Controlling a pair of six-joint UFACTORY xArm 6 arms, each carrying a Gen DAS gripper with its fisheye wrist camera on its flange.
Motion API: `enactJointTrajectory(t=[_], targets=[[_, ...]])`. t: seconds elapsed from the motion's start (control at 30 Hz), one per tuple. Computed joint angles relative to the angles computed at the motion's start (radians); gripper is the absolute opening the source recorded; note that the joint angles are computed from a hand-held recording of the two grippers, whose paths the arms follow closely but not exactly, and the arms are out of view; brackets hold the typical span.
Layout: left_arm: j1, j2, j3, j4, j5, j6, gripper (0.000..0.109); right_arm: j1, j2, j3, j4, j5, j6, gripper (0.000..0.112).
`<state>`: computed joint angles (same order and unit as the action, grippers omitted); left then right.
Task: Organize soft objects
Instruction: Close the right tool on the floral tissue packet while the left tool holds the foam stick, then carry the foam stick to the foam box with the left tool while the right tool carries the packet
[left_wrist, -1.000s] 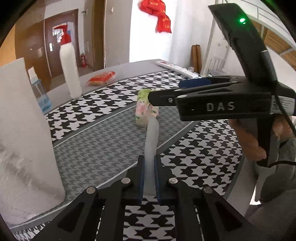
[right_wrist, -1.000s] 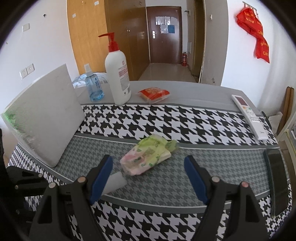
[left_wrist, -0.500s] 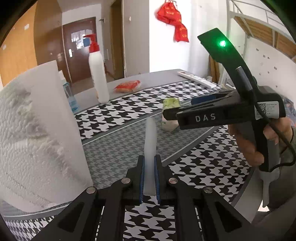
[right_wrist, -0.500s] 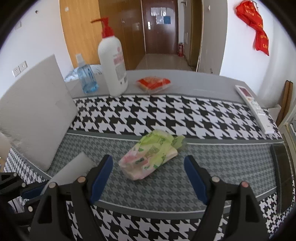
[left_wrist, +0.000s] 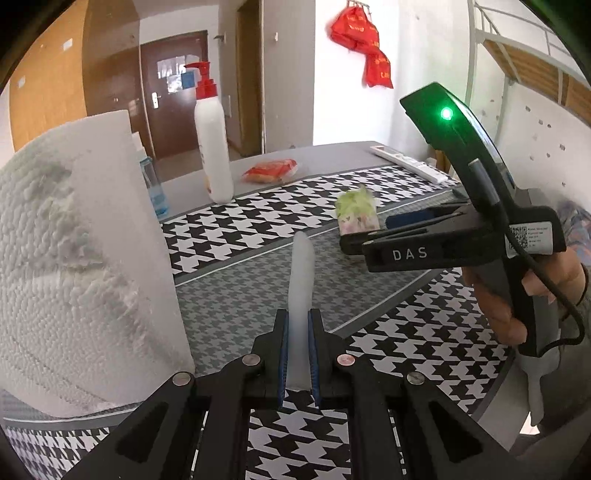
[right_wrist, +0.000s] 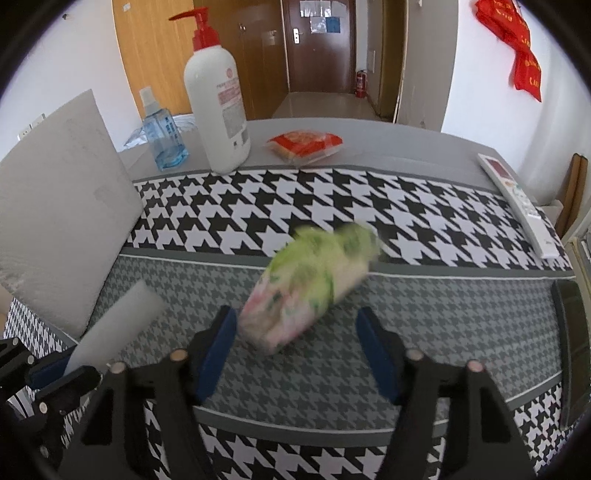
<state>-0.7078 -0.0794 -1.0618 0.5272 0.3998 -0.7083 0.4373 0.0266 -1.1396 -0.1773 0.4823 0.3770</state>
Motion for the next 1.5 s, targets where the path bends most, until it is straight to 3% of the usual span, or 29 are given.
enactJointTrajectory(t=[0.17, 0.4, 1.17, 1.5], targets=[[0.002, 0.008, -0.004, -0.027, -0.005, 0.021, 0.011, -0.007, 0.011, -0.010, 0.012, 0.021, 0.003, 0.045], [0.007, 0.013, -0.004, -0.034, -0.023, 0.025, 0.011, -0.009, -0.010, 0.008, -0.019, 0.009, 0.039, 0.034], [-0.015, -0.085, 0.051, 0.087, -0.035, -0.090, 0.011, 0.039, -0.260, 0.182, -0.256, -0.034, 0.266, 0.033], [-0.001, -0.129, 0.081, 0.109, -0.075, -0.094, 0.011, 0.091, -0.357, 0.235, -0.440, -0.021, 0.465, 0.033]])
